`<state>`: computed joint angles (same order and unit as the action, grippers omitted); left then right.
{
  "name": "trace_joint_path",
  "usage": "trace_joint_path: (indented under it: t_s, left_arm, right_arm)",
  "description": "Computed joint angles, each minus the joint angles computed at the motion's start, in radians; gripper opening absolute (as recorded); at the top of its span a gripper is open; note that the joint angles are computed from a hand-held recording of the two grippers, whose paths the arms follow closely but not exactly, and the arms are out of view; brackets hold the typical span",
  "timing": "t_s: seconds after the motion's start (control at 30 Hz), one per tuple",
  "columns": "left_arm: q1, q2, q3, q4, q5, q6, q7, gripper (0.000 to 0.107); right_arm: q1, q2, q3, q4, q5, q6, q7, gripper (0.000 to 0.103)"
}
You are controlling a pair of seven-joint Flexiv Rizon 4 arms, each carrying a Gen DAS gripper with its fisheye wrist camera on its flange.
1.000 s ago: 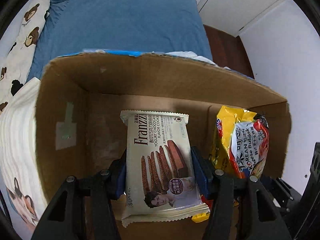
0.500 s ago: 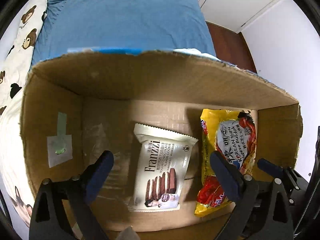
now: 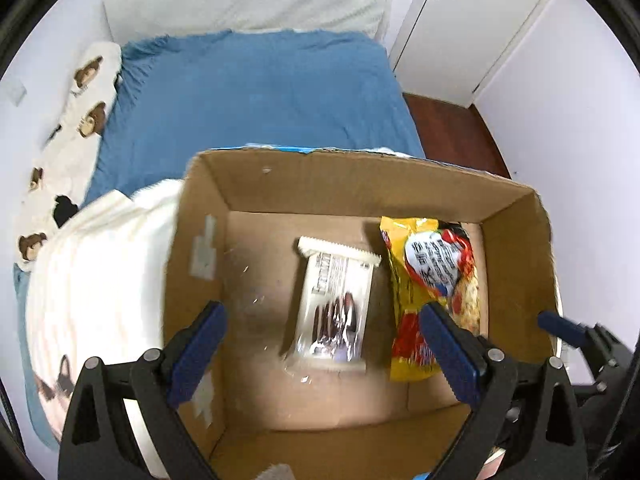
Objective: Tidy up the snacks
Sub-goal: 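Return to the pile, left tool grasps yellow bread pack while right grasps oat cookie pack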
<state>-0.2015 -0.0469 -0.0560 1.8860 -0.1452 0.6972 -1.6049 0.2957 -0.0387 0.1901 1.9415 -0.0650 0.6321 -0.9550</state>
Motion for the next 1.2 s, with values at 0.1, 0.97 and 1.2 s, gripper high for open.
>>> trace_joint_path:
  t_s: [0.1, 0.97, 1.2]
  left_arm:
    - [-0.005, 0.075, 0.013, 0.061, -0.006, 0.017, -0.001, 0.099]
    - [-0.124, 0.512, 0.023, 0.662, -0.166, -0.291, -0.039, 0.099]
    - [-0.166, 0.401, -0.025, 0.695, -0.214, -0.182, -0.06, 0.046]
  right_arm:
    - [-0.007, 0.071, 0.007, 0.025, 0.003, -0.013, -0.002, 0.1]
    - [0.092, 0.793, 0.076, 0.559, 0.414, -0.288, 0.198, 0.1]
    - [0.032, 0.853, 0.035, 0.613, 0.431, -0.291, 0.224, 0.1]
